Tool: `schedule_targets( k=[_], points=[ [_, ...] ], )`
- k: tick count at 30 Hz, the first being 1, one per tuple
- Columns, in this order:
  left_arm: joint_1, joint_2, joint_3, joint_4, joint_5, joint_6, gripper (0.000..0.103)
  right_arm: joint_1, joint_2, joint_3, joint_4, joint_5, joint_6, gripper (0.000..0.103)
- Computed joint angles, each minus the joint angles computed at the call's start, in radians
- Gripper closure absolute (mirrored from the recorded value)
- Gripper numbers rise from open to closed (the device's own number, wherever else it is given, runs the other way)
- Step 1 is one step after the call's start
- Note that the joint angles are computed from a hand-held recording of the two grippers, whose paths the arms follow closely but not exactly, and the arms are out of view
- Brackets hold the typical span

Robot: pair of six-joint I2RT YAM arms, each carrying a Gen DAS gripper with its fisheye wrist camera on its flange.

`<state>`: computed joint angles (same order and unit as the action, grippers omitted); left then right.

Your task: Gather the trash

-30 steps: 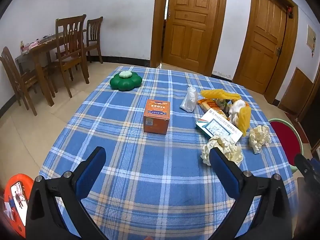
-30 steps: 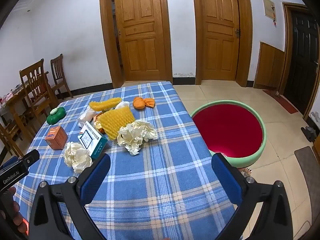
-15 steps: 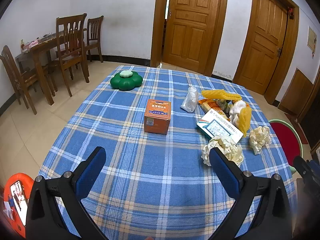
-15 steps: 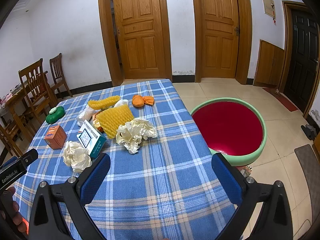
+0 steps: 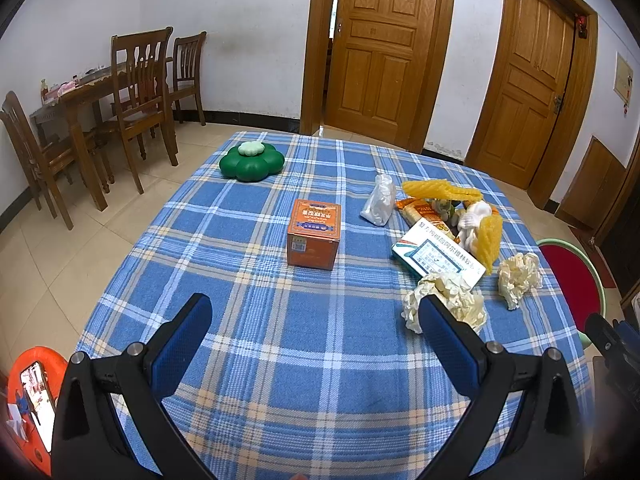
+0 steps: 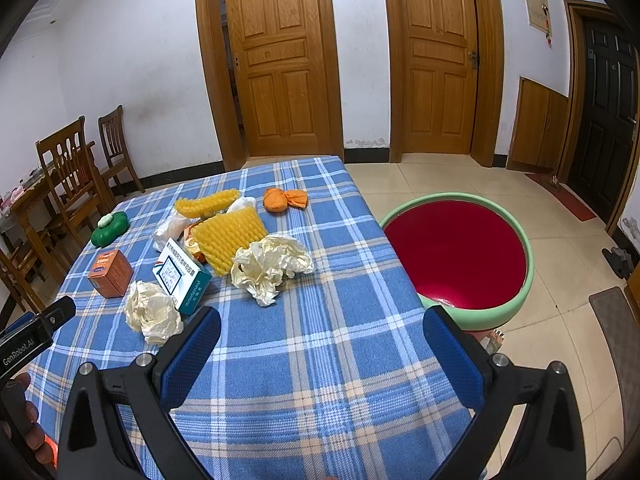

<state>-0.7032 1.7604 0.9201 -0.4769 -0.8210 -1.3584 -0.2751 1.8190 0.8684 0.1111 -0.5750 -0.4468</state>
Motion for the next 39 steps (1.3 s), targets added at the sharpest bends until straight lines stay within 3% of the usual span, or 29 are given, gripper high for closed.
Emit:
schedule_targets(
  k=[39],
  points=[
    [0.002, 0.004, -0.018, 0.021, 0.006, -0.002, 0.002, 0.002, 0.026, -0.012, 0.022, 0.008, -0.001, 0.0]
  ],
)
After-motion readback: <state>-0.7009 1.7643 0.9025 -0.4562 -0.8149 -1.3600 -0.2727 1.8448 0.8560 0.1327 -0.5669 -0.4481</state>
